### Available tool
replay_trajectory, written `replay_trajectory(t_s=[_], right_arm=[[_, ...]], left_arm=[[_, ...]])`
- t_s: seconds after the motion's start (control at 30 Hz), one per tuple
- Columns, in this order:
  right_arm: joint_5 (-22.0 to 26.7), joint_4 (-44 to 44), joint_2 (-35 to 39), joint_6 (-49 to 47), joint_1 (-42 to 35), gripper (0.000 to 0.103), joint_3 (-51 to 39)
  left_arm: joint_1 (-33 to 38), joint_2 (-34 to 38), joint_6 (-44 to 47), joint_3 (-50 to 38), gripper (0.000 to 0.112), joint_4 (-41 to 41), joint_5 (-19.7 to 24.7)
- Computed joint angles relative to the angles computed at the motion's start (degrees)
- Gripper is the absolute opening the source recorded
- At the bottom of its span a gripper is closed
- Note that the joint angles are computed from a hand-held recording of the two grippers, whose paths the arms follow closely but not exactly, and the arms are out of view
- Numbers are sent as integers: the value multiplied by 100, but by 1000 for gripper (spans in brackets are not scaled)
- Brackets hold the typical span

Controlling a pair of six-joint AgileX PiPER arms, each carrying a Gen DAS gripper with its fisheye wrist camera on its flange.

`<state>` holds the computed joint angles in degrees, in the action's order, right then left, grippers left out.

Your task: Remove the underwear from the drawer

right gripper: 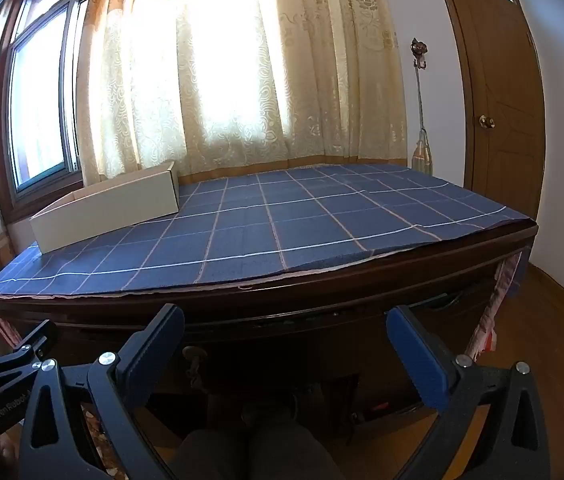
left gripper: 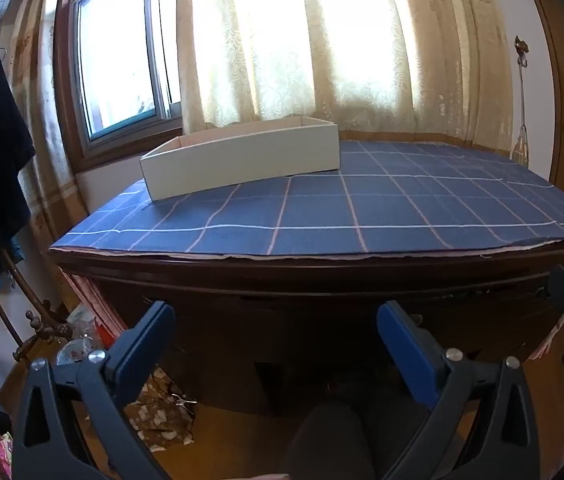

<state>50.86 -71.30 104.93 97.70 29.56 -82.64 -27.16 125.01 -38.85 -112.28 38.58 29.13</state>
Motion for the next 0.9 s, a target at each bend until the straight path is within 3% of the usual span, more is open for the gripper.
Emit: replay_trajectory(t_s=[0.3, 0.9], right_arm=[[8, -25, 4, 11, 8, 102, 6], [-62, 75, 35, -67, -61, 102, -50]], left_arm=[[72, 130, 378, -315, 103, -488, 156], [56, 114, 270, -269, 103, -387, 79]])
